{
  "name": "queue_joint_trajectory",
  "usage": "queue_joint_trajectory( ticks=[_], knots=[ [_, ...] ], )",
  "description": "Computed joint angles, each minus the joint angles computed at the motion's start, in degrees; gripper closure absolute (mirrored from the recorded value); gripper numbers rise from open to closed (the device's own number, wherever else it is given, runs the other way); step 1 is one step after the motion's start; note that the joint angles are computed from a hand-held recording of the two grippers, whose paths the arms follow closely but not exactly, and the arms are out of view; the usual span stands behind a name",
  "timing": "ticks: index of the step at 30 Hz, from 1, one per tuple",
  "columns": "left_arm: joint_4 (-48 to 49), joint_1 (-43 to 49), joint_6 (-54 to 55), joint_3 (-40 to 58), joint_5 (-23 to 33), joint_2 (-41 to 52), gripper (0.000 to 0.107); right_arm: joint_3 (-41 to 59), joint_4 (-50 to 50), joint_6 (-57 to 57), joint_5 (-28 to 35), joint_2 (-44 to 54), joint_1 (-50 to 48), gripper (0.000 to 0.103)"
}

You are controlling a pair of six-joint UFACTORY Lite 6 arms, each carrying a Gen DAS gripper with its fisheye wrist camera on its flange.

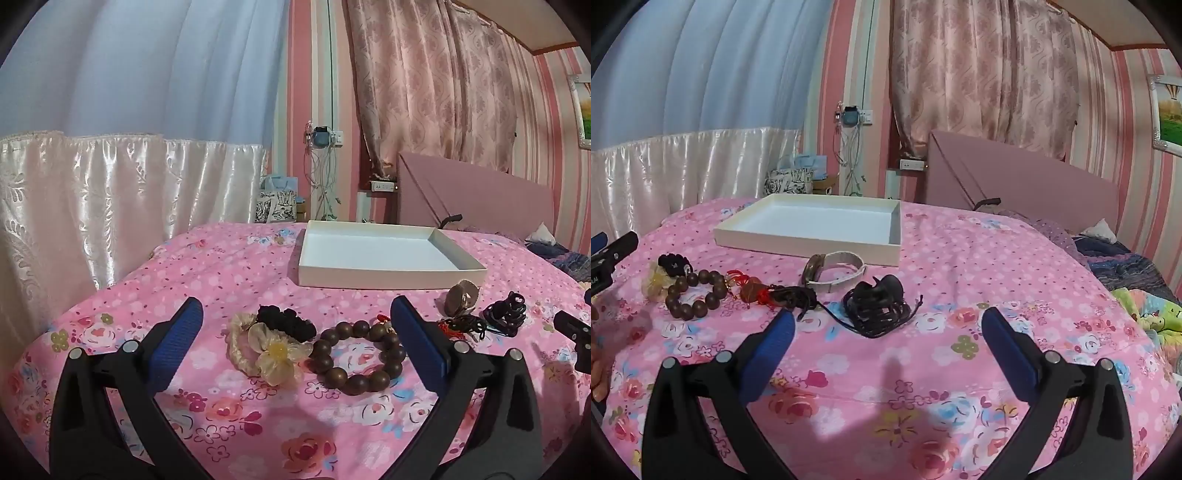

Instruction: Organize jewelry

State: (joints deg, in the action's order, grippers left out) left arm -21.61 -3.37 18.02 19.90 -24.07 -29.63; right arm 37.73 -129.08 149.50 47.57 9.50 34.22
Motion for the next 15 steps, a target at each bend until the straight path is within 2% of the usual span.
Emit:
queue_joint_trajectory(
  ticks=[6, 15],
  knots=[
    [-15.56, -5.15, 13.86, 0.28, -3.34, 0.74, 0.007, -0.59, 3.48, -1.64, 1.58, -1.63, 0.34, 0.002],
    [-24.9, -8.54, 22.34, 0.5, -7.07, 1.49, 0.007, -3.33, 0.23, 3.09, 2.76, -4.05, -0.33, 0.002]
  ],
)
